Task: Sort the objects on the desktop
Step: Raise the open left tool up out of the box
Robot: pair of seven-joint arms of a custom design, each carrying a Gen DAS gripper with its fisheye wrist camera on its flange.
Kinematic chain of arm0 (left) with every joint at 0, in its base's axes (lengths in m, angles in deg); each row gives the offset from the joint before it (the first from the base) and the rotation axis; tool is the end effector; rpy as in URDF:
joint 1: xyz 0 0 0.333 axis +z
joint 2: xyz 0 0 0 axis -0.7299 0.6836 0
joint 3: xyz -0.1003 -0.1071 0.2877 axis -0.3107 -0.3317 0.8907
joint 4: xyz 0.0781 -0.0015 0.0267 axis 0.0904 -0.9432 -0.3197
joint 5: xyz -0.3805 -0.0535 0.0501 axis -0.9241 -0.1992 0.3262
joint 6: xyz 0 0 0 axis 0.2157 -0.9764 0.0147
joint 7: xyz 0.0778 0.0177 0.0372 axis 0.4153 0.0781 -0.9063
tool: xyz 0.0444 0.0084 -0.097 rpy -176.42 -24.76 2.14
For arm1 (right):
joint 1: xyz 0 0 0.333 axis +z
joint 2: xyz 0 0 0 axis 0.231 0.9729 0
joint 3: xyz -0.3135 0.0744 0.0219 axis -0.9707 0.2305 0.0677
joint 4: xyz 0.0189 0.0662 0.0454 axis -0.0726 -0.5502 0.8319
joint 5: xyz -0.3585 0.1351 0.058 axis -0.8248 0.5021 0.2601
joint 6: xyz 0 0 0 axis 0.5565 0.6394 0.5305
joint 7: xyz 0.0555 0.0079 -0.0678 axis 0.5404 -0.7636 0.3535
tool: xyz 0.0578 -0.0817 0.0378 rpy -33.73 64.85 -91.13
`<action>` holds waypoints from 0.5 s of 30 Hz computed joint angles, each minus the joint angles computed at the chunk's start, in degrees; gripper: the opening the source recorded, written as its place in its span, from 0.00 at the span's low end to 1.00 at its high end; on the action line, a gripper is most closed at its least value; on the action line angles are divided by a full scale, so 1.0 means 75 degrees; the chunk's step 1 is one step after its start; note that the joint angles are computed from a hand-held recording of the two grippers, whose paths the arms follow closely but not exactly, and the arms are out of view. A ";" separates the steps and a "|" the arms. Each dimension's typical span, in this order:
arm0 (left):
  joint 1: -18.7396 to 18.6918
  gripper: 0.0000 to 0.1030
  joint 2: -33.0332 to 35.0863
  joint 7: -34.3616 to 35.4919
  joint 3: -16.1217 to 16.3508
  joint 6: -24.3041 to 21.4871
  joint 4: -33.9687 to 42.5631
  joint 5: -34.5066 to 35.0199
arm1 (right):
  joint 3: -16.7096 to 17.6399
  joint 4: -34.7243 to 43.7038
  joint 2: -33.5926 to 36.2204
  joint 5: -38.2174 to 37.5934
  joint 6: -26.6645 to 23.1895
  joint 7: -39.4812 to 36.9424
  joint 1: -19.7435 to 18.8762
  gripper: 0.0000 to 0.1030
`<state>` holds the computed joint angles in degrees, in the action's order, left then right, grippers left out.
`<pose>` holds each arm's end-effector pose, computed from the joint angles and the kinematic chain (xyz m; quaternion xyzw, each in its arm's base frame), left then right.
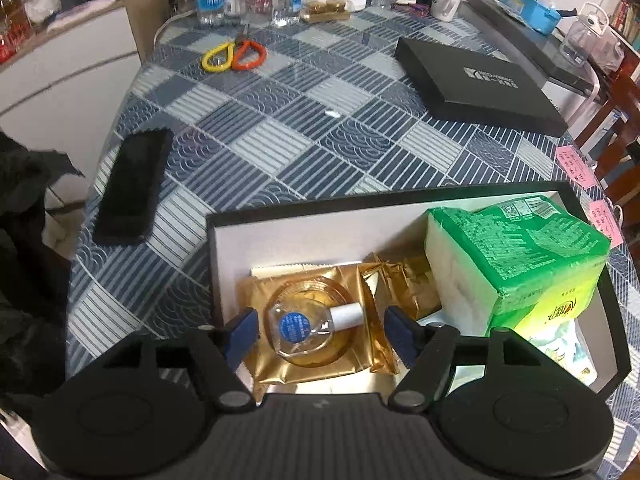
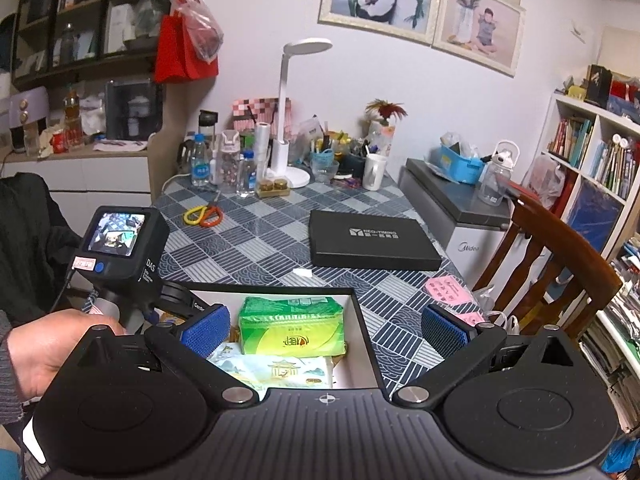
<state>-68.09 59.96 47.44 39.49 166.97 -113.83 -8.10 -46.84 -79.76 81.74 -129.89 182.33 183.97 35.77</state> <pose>0.6892 -0.3078 0.5363 -0.7109 0.6665 -0.1803 0.1334 0.4906 0.3109 0.6844 -0.6744 0.5660 -0.3640 0.3038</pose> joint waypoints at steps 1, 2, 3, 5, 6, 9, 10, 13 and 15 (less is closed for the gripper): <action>-0.0024 0.80 -0.0093 0.0011 0.0019 0.0067 -0.0109 0.0071 | 0.0016 0.0015 0.0002 -0.0043 -0.0027 0.0015 0.0009 1.00; -0.0045 0.80 -0.0187 0.0020 0.0034 0.0136 -0.0221 0.0145 | 0.0031 0.0030 0.0005 -0.0086 -0.0056 0.0031 0.0020 1.00; -0.0064 0.81 -0.0282 0.0025 0.0046 0.0202 -0.0332 0.0224 | 0.0043 0.0043 0.0007 -0.0118 -0.0082 0.0044 0.0032 1.00; -0.0123 0.81 -0.0506 -0.0018 0.0072 0.0305 -0.0556 0.0416 | 0.0064 0.0062 0.0001 -0.0163 -0.0161 0.0077 0.0059 1.00; -0.0147 0.81 -0.0606 -0.0049 0.0083 0.0334 -0.0644 0.0517 | 0.0071 0.0064 -0.0007 -0.0181 -0.0197 0.0095 0.0069 1.00; -0.0219 0.81 -0.0906 -0.0214 0.0094 0.0390 -0.0901 0.0826 | 0.0094 0.0068 -0.0043 -0.0226 -0.0334 0.0156 0.0096 1.00; -0.0227 0.81 -0.1003 -0.0267 0.0081 0.0402 -0.0982 0.0901 | 0.0098 0.0050 -0.0072 -0.0230 -0.0365 0.0185 0.0101 1.00; -0.0204 0.81 -0.1337 -0.0438 0.0009 0.0579 -0.1343 0.1047 | 0.0116 -0.0024 -0.0173 -0.0239 -0.0463 0.0297 0.0094 1.00; -0.0185 0.81 -0.1534 -0.0548 -0.0042 0.0699 -0.1570 0.1141 | 0.0137 -0.0081 -0.0241 -0.0251 -0.0557 0.0391 0.0080 1.00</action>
<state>-69.48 48.46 43.32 39.18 172.21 -125.61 0.45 -45.81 -80.36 79.93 -131.77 178.16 186.90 36.38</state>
